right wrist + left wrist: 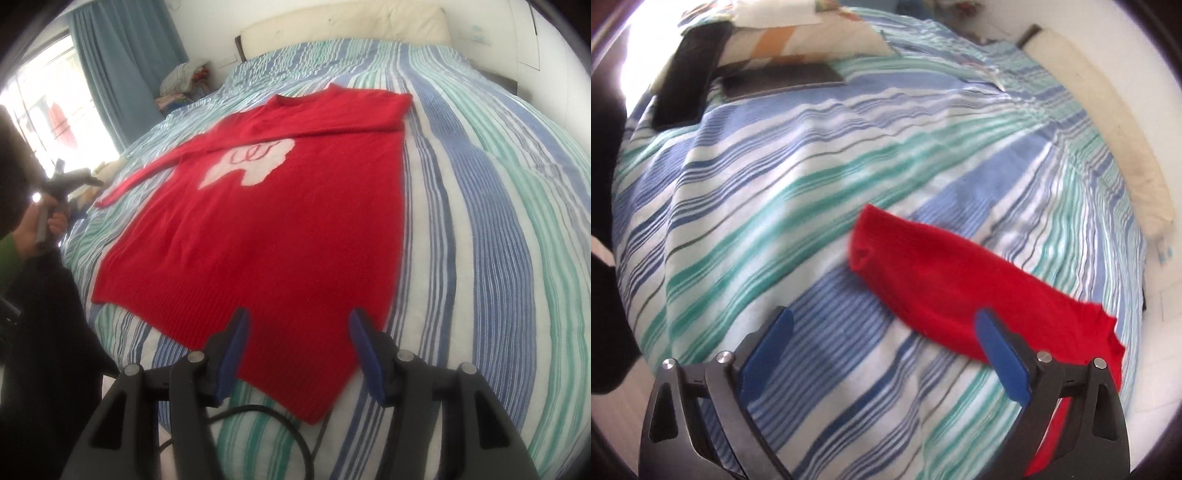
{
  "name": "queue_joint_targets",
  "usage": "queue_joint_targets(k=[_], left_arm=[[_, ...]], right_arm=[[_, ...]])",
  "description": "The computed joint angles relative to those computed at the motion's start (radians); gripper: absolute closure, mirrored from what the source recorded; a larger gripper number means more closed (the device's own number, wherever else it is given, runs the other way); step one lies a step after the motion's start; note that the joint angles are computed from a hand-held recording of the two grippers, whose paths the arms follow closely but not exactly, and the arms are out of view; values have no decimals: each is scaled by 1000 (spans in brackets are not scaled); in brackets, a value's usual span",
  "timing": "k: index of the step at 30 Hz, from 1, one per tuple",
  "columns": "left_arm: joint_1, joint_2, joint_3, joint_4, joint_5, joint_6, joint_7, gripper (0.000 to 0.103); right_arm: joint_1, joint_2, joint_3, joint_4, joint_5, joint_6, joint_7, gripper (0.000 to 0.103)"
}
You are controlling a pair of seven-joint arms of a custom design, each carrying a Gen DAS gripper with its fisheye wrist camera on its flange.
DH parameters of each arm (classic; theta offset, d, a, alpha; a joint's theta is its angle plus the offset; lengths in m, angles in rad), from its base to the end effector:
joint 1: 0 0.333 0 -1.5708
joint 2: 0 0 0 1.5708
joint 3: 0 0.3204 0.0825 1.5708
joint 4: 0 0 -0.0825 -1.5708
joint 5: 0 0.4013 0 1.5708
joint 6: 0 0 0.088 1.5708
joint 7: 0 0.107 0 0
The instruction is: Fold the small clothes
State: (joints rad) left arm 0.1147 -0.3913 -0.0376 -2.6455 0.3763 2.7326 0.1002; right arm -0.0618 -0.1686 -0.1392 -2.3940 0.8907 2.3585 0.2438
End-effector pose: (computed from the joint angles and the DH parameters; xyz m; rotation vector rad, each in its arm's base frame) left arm 0.4429 0.0202 0.4144 -2.7503 0.4635 -0.6351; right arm 0.4925 -0.0904 0.3927 -2.1190 1.2402 -0.1265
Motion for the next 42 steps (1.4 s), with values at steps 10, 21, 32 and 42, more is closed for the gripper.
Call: queue_joint_targets(k=[10,21,32,42], left_arm=[[1,115,55,61,-93,84,114,102],[-62,165,-59,396,99,-56,317,101],[-303,797,-194,1272,15,-140,806,99],[-352,766,-141,1061,-16,-101,679,21]], right_arm=[[2,4,6,4,-31,3,64,47],[-3,12,-4,15,-13,-34,58,47],[-15,9,-8,14,15,-59,22,47],[-27,-9,-22,1,34,-70,-9,47]])
